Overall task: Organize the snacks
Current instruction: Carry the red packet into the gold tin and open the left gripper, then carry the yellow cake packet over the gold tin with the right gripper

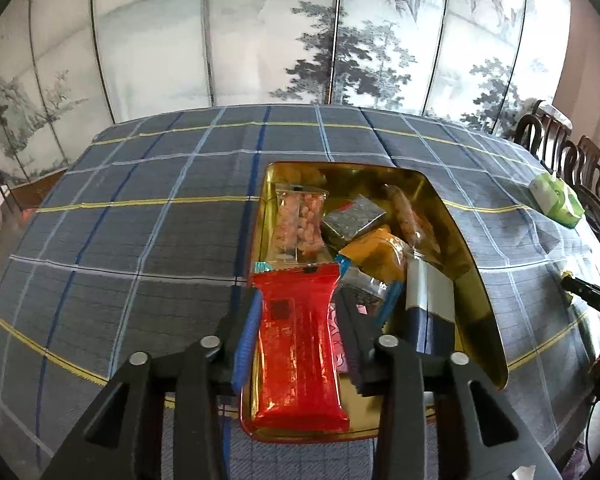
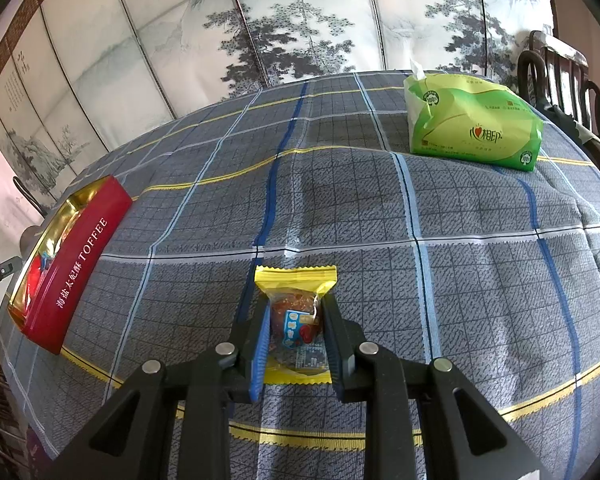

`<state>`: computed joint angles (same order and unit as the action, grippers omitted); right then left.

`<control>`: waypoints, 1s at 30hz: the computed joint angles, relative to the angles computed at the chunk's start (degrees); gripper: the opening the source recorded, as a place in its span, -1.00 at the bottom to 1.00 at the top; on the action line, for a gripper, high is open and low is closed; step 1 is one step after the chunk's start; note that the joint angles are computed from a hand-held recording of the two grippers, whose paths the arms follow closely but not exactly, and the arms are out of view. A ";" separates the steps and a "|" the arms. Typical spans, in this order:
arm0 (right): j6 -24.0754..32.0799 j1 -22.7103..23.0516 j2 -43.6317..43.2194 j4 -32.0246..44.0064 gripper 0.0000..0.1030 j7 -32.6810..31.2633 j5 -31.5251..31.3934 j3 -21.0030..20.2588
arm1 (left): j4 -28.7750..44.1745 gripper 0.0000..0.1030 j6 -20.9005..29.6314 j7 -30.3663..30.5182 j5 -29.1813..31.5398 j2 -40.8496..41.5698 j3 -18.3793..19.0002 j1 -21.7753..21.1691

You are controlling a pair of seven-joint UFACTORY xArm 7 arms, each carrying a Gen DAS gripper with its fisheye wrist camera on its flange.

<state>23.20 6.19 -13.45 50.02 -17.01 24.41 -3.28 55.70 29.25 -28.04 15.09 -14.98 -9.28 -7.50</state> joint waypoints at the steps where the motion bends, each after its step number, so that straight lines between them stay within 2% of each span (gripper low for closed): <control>1: -0.07 -0.02 0.01 -0.06 -0.52 -0.07 -0.01 -0.01 | -0.17 -0.25 -0.04 -0.63 0.81 -0.23 -0.33 0.29; 4: -0.07 -0.14 0.00 -0.06 -0.52 0.04 -0.31 0.06 | 0.02 -0.01 1.63 -4.32 5.18 -0.71 -2.14 1.76; 7: -0.27 -0.38 -0.07 -0.26 -0.52 0.40 -1.14 0.28 | -0.92 0.01 0.72 -5.96 6.83 -1.55 -2.16 1.96; 10: -0.29 -0.44 -0.10 -0.31 -0.52 0.56 -1.58 0.27 | -1.68 0.27 0.68 -10.07 9.61 -2.61 -2.88 3.37; 13: -0.40 -0.63 0.06 -0.22 -0.52 0.97 -2.37 0.43 | -5.05 0.30 -5.27 -12.59 9.95 -5.18 -1.81 4.60; 16: -0.81 -0.75 0.08 -0.39 -0.52 2.35 -3.59 1.07 | -9.32 0.54 -13.63 -17.93 12.82 -8.55 -3.01 10.06; 19: -0.84 -0.61 0.06 -0.41 -0.52 2.53 -3.86 0.93 | -11.85 0.57 -18.70 -18.52 10.26 -9.69 -1.87 12.91; 22: -1.07 -0.98 -0.09 -0.64 -0.52 3.72 -5.17 1.31 | -13.38 0.57 -20.32 -21.02 9.99 -10.16 -3.94 19.05; 24: -1.22 -1.20 -0.08 -0.67 -0.52 4.62 -6.23 1.59 | -14.35 0.57 -20.97 -20.45 6.37 -9.18 -1.27 18.60; 26: -1.39 -1.50 -0.17 -0.81 -0.52 5.67 -7.40 1.85 | -14.57 0.57 -20.72 -21.98 5.48 -8.48 -2.18 21.28; 28: -1.73 -2.03 -0.34 -1.11 -0.52 7.49 -9.31 2.44 | -15.02 0.62 -21.09 -22.48 4.69 -7.85 -2.06 22.06; 30: -1.95 -2.23 -0.56 -1.43 -0.52 8.83 -10.47 2.61 | -14.11 0.66 -18.85 -22.55 4.31 -6.30 -2.23 22.44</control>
